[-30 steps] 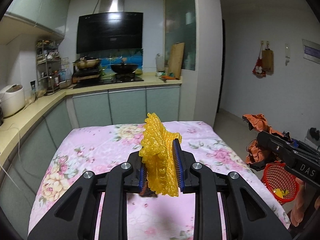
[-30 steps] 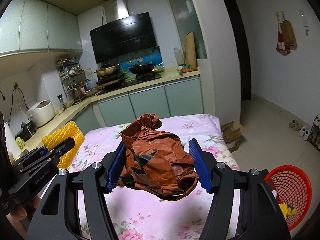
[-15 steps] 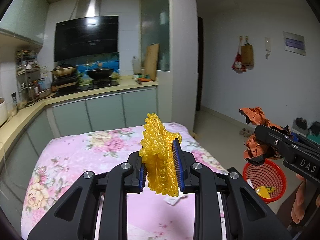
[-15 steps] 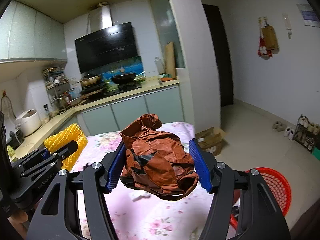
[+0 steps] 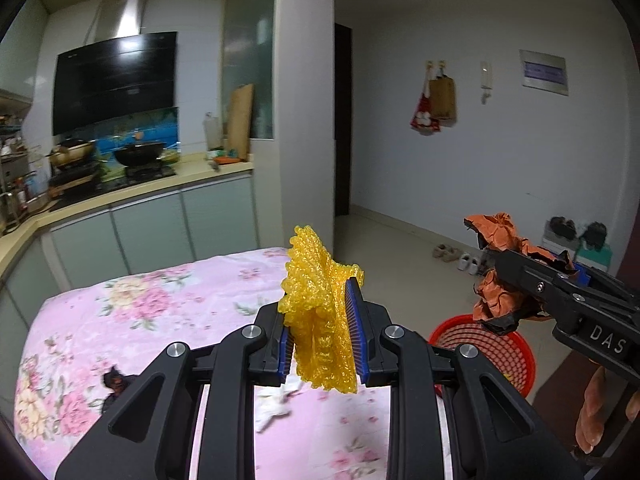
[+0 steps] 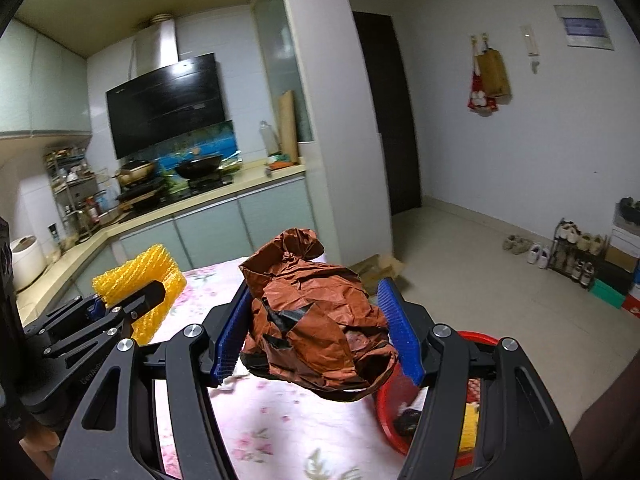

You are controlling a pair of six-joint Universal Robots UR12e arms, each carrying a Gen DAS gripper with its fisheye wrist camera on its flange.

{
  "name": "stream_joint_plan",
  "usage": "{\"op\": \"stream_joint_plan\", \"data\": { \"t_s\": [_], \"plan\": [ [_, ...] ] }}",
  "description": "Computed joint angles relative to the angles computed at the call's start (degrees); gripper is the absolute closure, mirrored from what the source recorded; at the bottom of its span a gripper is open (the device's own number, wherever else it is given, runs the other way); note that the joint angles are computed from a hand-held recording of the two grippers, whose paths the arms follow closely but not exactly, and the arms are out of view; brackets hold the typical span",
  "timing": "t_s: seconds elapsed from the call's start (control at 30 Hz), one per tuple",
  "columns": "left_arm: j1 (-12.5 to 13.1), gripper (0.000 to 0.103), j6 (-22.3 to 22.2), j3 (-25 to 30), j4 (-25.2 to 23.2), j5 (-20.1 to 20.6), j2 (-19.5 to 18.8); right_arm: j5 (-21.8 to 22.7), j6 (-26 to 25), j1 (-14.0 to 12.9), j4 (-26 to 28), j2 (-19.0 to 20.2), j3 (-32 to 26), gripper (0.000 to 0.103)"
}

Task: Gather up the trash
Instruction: 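Carry the foam net and brown cloth bag over the red wastebasket, then open both tools to drop the foam net and brown bag into the basket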

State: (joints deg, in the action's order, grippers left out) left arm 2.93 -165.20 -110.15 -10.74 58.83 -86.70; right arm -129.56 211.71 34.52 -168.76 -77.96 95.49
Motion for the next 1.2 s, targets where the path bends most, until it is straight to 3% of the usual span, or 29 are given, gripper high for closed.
{"op": "stream_joint_plan", "data": {
  "t_s": [0.3,0.63,0.93,1.2],
  "plan": [
    [-3.9,0.081,1.9,1.2,-1.8,-1.5,-2.1,-4.1,5.0,-1.0,3.7,-2.7,3.8,0.042],
    [-8.4,0.080,4.1,3.0,-5.1,-1.5,-5.2,-5.8,11.5,-2.9,9.2,-5.1,7.2,0.042],
    [-11.4,0.080,6.6,5.0,-11.1,-2.2,-8.2,-4.8,17.5,-5.0,15.2,-6.6,9.6,0.042],
    [-13.9,0.077,8.6,7.1,-16.4,-1.4,-11.0,-0.7,21.1,-7.2,19.8,-6.9,10.8,0.042]
  ]
}}
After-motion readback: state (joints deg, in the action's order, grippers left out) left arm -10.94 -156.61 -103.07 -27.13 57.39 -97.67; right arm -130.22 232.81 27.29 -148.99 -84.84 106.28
